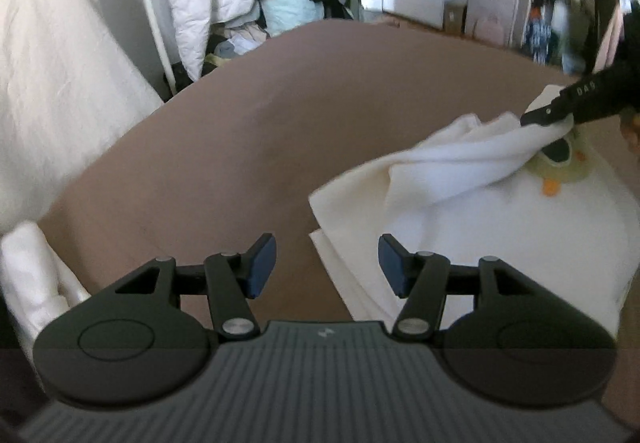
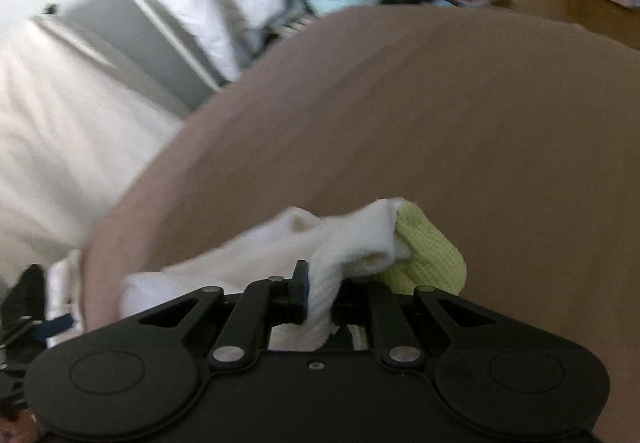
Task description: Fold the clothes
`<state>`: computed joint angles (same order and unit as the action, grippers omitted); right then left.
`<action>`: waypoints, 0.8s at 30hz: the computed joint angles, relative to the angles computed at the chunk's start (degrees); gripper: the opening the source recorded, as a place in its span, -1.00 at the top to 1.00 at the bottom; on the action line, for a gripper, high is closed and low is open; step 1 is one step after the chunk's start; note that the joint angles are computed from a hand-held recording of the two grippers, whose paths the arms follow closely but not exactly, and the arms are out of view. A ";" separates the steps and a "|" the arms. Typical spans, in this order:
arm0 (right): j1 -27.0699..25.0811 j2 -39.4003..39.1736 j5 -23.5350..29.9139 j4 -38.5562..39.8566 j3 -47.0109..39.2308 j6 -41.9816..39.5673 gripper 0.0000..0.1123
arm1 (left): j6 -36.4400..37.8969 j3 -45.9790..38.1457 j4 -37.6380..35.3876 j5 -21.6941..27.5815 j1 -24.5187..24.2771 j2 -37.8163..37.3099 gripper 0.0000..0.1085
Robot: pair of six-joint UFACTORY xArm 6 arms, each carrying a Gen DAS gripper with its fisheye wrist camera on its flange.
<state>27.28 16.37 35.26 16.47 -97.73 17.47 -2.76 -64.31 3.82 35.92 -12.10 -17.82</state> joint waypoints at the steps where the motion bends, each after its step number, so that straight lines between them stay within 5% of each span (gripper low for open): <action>1: 0.00 0.87 0.37 -0.15 -1.61 0.32 0.78 | 1.39 1.03 -2.85 -1.19 1.07 -0.47 -0.03; 8: -1.66 9.24 10.21 0.03 -13.74 6.35 0.72 | 9.49 3.96 -21.45 -4.12 3.59 2.15 -0.03; 11: -2.75 5.89 3.04 10.25 -6.94 4.65 0.53 | 10.58 6.92 -16.20 -9.25 1.25 1.41 -0.03; 13: -3.40 3.54 -2.08 20.47 -2.99 1.33 0.20 | 9.26 6.44 -8.99 -14.01 0.38 3.15 -0.03; 16: -4.15 2.07 -6.84 27.31 -1.85 -0.70 0.15 | 8.84 0.48 -6.94 -13.27 -0.14 7.99 -0.03; 19: -4.48 1.05 -6.42 21.14 -2.32 0.54 0.06 | 13.42 -6.98 -16.98 -5.46 0.21 13.62 -0.11; 24: -5.38 -5.24 2.73 3.80 3.45 -1.14 0.00 | 12.19 -9.49 -17.72 -6.02 0.24 18.13 -0.12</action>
<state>21.90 11.13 37.98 20.28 -94.28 16.32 9.44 -73.80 -13.89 29.90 -11.85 0.31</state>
